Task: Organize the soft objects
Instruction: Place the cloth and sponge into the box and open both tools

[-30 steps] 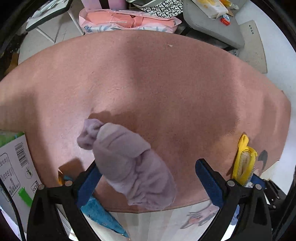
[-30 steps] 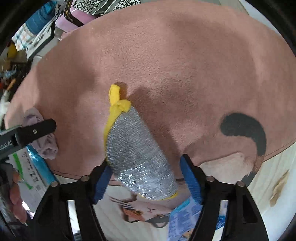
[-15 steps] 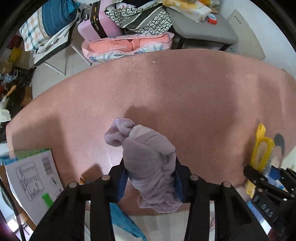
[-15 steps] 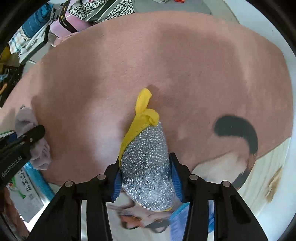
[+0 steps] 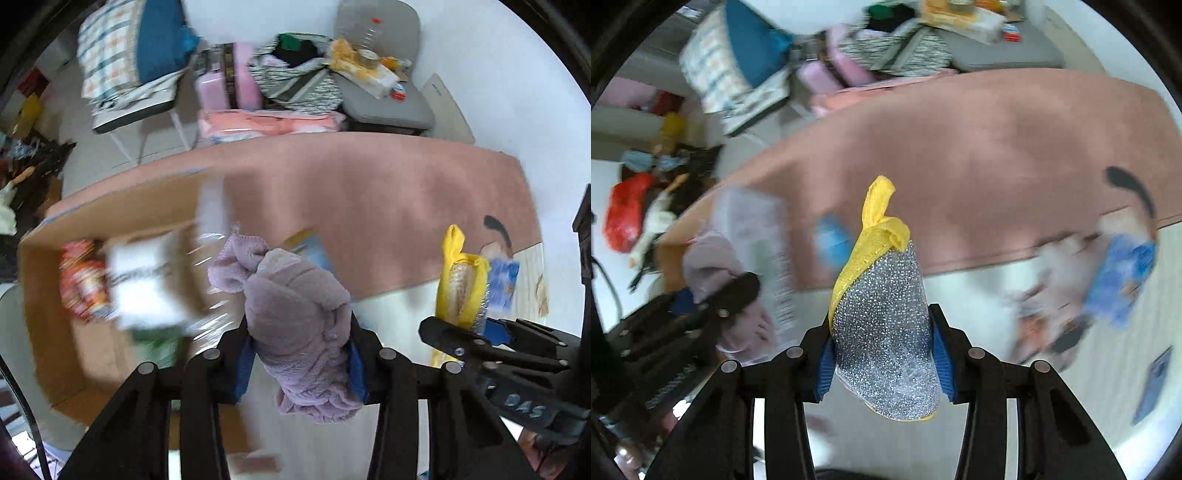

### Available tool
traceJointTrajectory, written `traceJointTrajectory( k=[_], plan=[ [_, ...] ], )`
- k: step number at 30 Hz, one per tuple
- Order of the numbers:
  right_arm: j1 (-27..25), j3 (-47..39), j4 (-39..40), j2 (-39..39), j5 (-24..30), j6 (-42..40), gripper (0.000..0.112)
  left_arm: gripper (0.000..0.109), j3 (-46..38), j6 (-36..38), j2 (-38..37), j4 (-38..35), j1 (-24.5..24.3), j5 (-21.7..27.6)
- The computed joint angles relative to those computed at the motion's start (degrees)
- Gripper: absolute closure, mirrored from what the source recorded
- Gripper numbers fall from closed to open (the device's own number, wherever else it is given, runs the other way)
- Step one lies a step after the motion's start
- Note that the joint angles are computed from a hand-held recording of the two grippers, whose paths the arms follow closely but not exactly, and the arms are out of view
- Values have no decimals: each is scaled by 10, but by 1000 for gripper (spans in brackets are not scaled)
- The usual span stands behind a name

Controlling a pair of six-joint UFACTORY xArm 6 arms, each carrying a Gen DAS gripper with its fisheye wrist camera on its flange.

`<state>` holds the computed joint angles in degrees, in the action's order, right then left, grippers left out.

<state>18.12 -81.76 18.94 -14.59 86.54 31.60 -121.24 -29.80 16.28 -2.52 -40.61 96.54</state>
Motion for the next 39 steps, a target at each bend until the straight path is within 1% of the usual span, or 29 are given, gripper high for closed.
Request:
traceJointTrajectory(
  k=[2, 3, 5, 7, 8, 10, 13, 16, 17, 18, 20, 23, 26, 27, 28, 29, 30, 31, 32, 34, 38, 39],
  plan=[
    [69, -10, 9, 0, -29, 53, 65, 69, 98, 15, -84, -1, 34, 1],
    [105, -13, 9, 1, -46, 82, 65, 69, 135, 20, -116, -3, 48, 4],
    [166, -40, 13, 31, -81, 124, 65, 69, 197, 38, -172, -13, 99, 18],
    [214, -85, 21, 79, -110, 159, 65, 69, 236, 53, -204, -18, 139, 30],
    [237, -110, 23, 111, -126, 174, 65, 69, 254, 72, -217, -19, 166, 38],
    [269, -146, 19, 155, -147, 199, 65, 69, 276, 91, -231, -16, 198, 47],
    [304, -203, 20, 225, -164, 229, 65, 69, 302, 128, -239, -20, 249, 61],
    [325, -261, 5, 288, -166, 249, 65, 69, 319, 149, -236, -40, 289, 68],
    [324, -255, 5, 289, -167, 245, 65, 69, 325, 156, -233, -51, 302, 69],
    [328, -267, 5, 303, -168, 251, 65, 69, 330, 159, -231, -53, 308, 66],
    [331, -284, 5, 327, -167, 256, 65, 69, 340, 166, -229, -57, 316, 62],
    [317, -277, 12, 337, -167, 233, 65, 66, 336, 166, -217, -67, 316, 71],
    [315, -312, 30, 375, -152, 222, 60, 64, 340, 157, -210, -83, 322, 82],
    [313, -329, 34, 389, -141, 218, 49, 61, 346, 151, -212, -94, 326, 81],
    [312, -344, 33, 399, -126, 215, 29, 51, 352, 149, -217, -100, 328, 77],
    [314, -373, 27, 420, -111, 219, 22, 44, 357, 145, -223, -96, 325, 71],
    [317, -392, 14, 430, -92, 224, 20, 33, 361, 142, -228, -91, 322, 67],
    [319, -410, 6, 441, -81, 227, 20, 30, 363, 139, -233, -86, 319, 62],
    [321, -423, -2, 447, -67, 229, 20, 30, 364, 137, -238, -82, 315, 61],
    [321, -419, -8, 440, -57, 228, 20, 30, 365, 137, -244, -81, 311, 62],
    [325, -444, -36, 441, -18, 236, 20, 30, 361, 124, -264, -58, 283, 62],
    [325, -428, -41, 425, -13, 235, 20, 30, 362, 120, -270, -57, 279, 61]
  ],
)
